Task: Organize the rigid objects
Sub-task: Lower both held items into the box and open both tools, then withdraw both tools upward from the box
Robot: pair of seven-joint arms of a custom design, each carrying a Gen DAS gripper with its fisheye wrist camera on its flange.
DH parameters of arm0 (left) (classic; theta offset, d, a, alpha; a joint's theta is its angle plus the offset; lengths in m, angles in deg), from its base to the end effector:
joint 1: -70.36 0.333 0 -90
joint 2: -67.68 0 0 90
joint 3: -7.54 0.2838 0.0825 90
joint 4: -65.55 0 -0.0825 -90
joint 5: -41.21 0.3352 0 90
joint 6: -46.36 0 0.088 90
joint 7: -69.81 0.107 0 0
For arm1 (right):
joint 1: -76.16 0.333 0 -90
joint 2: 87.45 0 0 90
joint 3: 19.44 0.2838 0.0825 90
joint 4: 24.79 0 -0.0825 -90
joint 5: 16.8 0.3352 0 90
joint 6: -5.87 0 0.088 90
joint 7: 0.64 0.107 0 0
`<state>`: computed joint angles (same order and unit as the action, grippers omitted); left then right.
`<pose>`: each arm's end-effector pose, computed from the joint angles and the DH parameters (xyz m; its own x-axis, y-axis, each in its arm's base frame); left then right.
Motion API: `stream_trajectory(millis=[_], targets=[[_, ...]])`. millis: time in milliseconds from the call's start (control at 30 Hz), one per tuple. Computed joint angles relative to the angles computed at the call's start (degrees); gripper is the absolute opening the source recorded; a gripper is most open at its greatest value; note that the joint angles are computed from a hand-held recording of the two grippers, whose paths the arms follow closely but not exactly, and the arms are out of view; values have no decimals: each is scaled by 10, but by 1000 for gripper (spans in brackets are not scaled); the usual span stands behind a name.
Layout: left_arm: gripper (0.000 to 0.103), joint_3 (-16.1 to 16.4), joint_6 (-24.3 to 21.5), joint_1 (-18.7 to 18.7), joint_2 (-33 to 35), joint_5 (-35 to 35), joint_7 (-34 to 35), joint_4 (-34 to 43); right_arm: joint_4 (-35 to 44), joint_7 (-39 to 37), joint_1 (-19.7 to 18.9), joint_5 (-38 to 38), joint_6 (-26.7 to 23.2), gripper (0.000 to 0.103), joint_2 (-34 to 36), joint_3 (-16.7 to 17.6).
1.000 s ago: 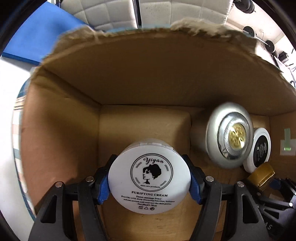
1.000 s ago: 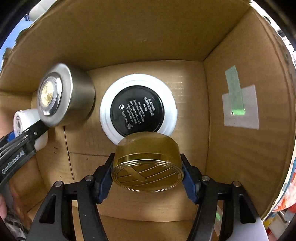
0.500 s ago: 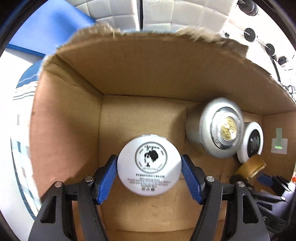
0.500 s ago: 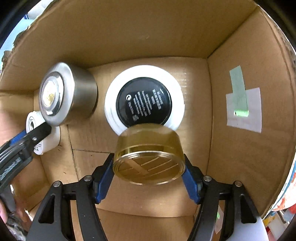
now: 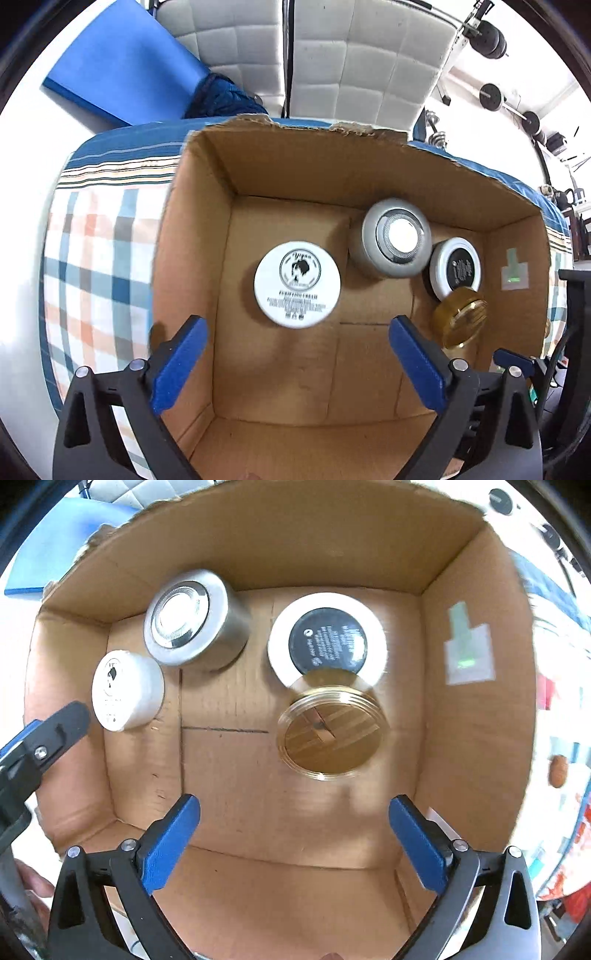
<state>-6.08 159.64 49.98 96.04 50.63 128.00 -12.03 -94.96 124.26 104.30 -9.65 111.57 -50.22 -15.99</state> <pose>0.5629 -0.3304 0.4426 -0.0595 -0.9976 0.0346 -0.9881 0.0539 -0.1441 0.5681 0.3494 0.3795 -0.1105 -0.9879 -0.1087 -0.9885 0.0979 0.1148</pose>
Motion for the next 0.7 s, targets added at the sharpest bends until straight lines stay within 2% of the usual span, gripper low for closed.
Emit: stream_trajectory(millis=[100, 200, 433, 700], targets=[[101, 2, 57, 12, -25, 1, 1, -49, -43, 10, 7, -10, 15, 103, -35, -3], [101, 2, 104, 14, -83, 15, -15, -131, -103, 8, 5, -20, 43, 103, -80, -4], [101, -10, 126, 14, -153, 18, -26, -202, -213, 7, -1, -45, 104, 103, -175, 2], [101, -15, 137, 9, -214, 38, -39, -237, -271, 18, -12, -73, 129, 103, -262, 16]])
